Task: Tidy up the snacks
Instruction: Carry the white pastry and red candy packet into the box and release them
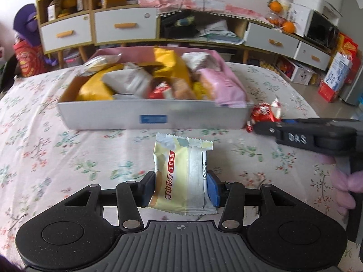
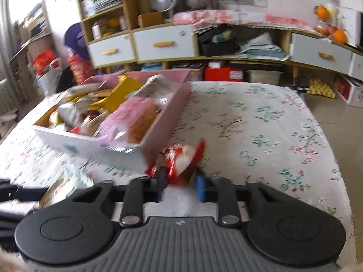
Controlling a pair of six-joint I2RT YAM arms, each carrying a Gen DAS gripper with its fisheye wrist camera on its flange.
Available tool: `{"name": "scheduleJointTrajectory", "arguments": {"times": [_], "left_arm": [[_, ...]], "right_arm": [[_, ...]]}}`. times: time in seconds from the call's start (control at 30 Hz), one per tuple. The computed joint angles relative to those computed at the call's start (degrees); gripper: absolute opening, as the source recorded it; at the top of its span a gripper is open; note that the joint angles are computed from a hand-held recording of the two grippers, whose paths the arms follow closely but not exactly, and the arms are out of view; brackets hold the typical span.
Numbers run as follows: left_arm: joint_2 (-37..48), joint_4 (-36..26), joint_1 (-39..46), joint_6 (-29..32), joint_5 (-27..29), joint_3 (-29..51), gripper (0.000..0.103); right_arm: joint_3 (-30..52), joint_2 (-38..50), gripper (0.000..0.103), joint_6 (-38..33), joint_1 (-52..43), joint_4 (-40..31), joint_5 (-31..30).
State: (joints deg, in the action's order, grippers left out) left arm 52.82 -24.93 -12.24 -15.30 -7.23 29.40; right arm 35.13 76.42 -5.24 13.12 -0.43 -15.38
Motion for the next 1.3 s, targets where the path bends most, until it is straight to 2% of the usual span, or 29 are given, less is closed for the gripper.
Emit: {"name": "scheduleJointTrajectory", "arguments": {"times": [0.1, 0.37, 0.67, 0.83, 1.03, 1.3], "left_arm": [[-1.70, -1.72, 3.44, 0.68, 1.55, -0.14, 0.046], [-4.41, -5.32, 10.43, 1.63, 5.18, 0.18, 0.046], [-5.58, -5.57, 9.61, 2.71, 4.54, -0.31, 0.046], [-5.81, -4.55, 8.52, 6.53, 2.69, -1.61, 0.046], [-7.58, -5.23, 11.06, 10.78, 4.48, -2.21, 0.046], [-5.01, -3.91, 11.92, 10.52, 4.96, -0.89, 0.046]], "right_arm": [[-0.26, -1.72, 0.017, -0.89, 0.97, -2.16, 1.59], [-0.78, -7.66, 0.017, 0.51, 1.78, -8.76, 0.47], [-1.21, -11.76, 0.016, -0.57, 4.81, -14.15, -1.75], [-0.91, -14.08, 0.016, 2.87, 6.58, -15.26, -3.53], [-0.18, -15.09, 0.016, 4.99, 8.18, -15.01, -4.92], [-0.36, -14.01, 0.016, 12.06, 9.88, -12.09, -4.12]]}}
